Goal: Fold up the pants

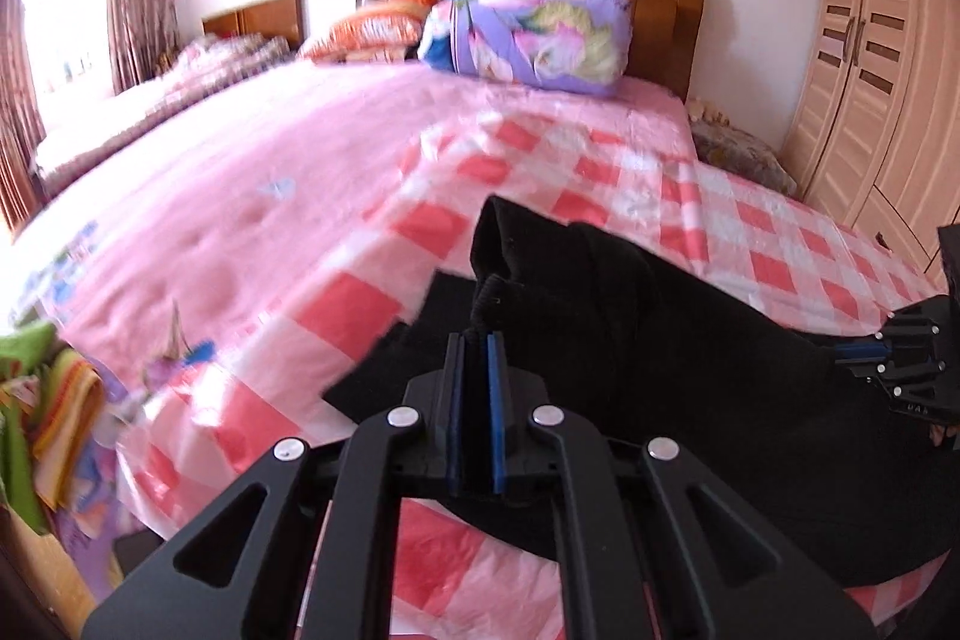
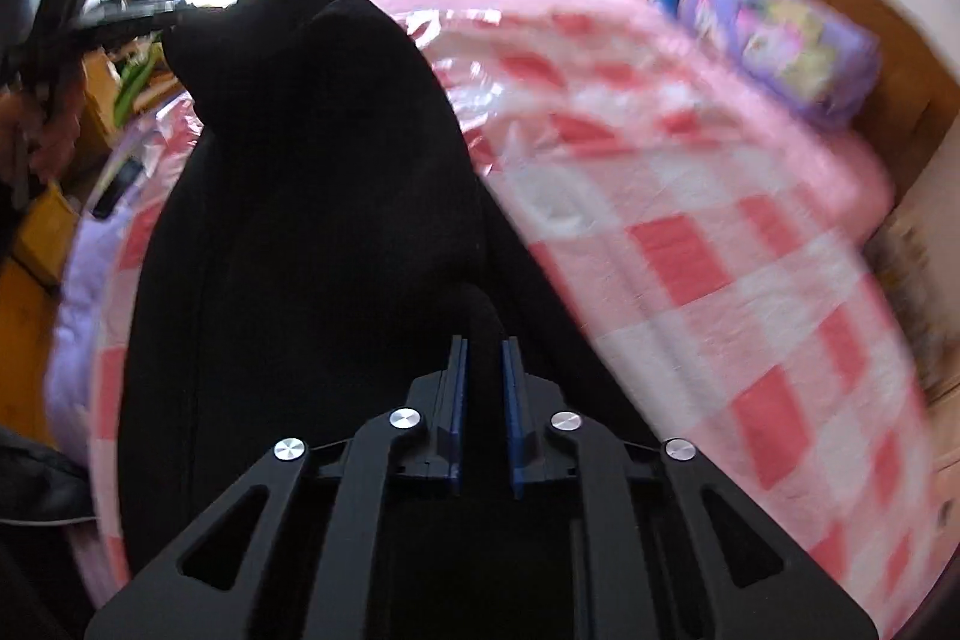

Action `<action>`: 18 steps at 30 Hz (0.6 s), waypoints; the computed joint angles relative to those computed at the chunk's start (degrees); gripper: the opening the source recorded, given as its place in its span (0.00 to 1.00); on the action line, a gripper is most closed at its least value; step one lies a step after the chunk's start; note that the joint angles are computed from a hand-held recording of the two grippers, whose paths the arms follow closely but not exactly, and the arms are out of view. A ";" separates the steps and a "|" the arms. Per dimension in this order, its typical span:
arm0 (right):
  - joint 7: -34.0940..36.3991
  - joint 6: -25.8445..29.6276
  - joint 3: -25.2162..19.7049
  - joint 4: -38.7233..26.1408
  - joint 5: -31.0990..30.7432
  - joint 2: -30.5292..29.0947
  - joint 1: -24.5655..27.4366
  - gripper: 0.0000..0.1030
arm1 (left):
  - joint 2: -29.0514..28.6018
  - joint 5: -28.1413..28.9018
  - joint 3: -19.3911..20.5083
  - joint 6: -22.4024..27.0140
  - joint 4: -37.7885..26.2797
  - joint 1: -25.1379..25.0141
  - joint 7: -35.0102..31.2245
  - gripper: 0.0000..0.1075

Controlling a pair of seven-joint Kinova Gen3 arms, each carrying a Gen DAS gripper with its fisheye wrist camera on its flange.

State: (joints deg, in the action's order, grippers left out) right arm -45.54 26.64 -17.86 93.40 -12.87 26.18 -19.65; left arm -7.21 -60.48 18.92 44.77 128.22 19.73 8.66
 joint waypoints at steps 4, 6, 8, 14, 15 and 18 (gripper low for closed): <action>-3.83 -8.68 -0.27 5.40 -0.24 -4.73 -0.04 0.10 | -1.48 0.05 2.73 6.81 -1.99 1.03 -0.75 0.06; -8.49 -9.25 4.11 4.54 0.50 -4.06 -3.86 0.10 | -0.82 3.83 2.52 7.48 -3.79 -1.55 -5.13 0.06; -13.15 -6.09 8.51 0.70 3.22 0.27 -7.35 0.13 | 1.36 7.56 -1.83 4.43 -4.36 -2.25 -9.02 0.06; -12.69 -8.67 -0.22 3.84 -1.89 -0.98 2.26 0.13 | 3.79 8.38 -6.49 -2.83 -0.81 -4.02 -8.56 0.07; -10.80 -9.01 -2.88 4.84 -4.22 -1.89 4.86 0.14 | 3.65 8.10 -6.47 -2.84 -0.43 -4.11 -7.98 0.07; -4.92 -4.56 -9.86 3.75 -9.09 -0.70 10.99 0.28 | 3.88 6.97 -5.81 -0.45 0.02 -3.93 -4.84 0.07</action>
